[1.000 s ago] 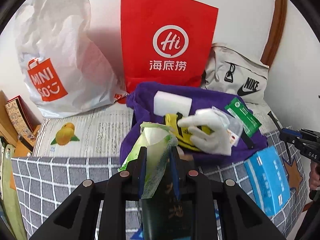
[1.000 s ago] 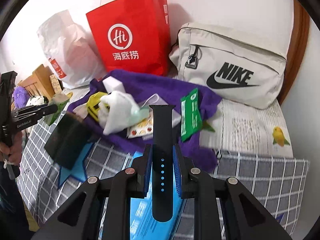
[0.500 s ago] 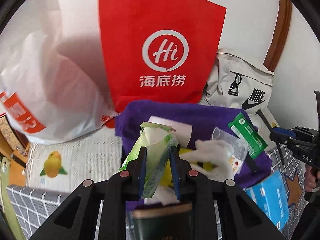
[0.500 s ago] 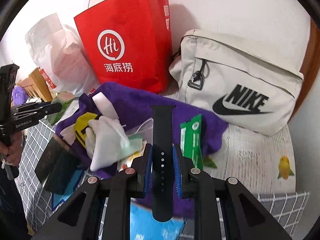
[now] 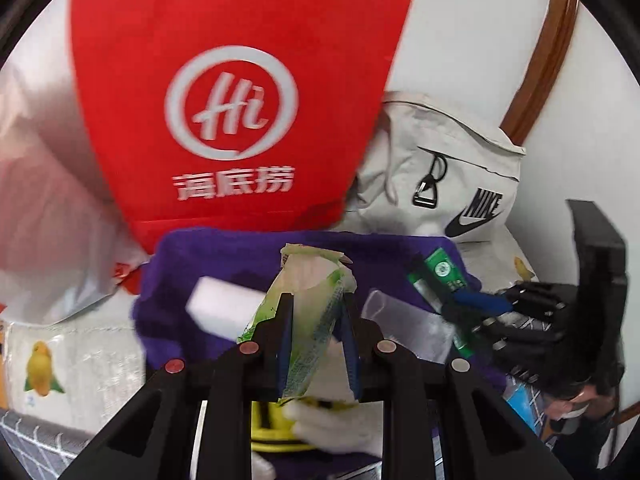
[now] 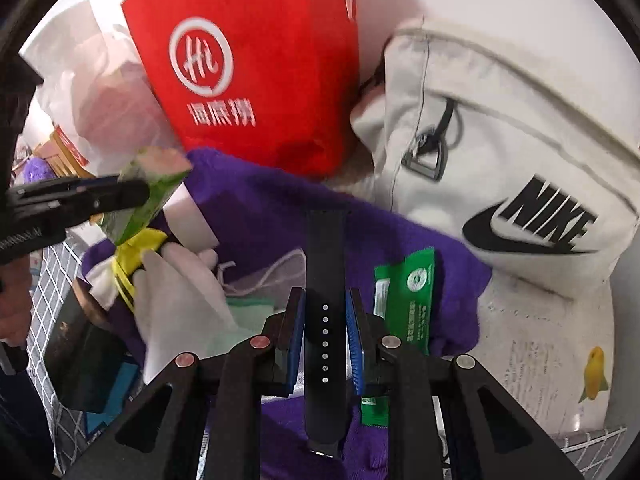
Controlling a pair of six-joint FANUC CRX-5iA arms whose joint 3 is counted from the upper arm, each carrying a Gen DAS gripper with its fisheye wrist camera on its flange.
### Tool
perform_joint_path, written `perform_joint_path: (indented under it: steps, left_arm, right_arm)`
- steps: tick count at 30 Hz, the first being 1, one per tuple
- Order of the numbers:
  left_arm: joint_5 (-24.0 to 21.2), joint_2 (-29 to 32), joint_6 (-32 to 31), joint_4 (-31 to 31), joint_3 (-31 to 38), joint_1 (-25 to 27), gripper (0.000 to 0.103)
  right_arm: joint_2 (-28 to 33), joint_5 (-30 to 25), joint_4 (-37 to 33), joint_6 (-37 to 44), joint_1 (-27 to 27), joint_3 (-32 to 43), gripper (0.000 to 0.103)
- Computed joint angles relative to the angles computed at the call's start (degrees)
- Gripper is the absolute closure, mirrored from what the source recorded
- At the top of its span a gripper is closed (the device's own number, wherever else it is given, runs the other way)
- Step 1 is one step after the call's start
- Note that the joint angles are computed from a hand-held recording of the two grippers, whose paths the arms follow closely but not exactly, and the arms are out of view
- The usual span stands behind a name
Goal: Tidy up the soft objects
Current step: 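Release the green packet onto the towel with the left tool while the right tool releases the strap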
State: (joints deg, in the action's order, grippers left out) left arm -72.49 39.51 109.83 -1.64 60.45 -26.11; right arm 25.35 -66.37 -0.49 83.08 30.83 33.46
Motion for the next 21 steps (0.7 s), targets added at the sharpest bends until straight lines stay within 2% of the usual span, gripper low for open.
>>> perform_joint_path:
  steps: [3,7,21]
  left_arm:
    - [0.0,2.1,-0.6,0.9,2.4,-0.2,0.081]
    - [1.5,2.4,-0.3,0.9,1.9,-0.6,0.081]
    - [-1.1,4.0,-1.3,-1.3,4.9,-1.5,0.078]
  right_arm:
    - [2.0,-2.9,0.3,0.2,-0.2,2.1,0.083]
    - [2.8,-4.3,0.3,0.5,-0.6,2.8,0.082]
    - [4.6,-7.2,-0.9,1.3,-0.8,5.0,0.082]
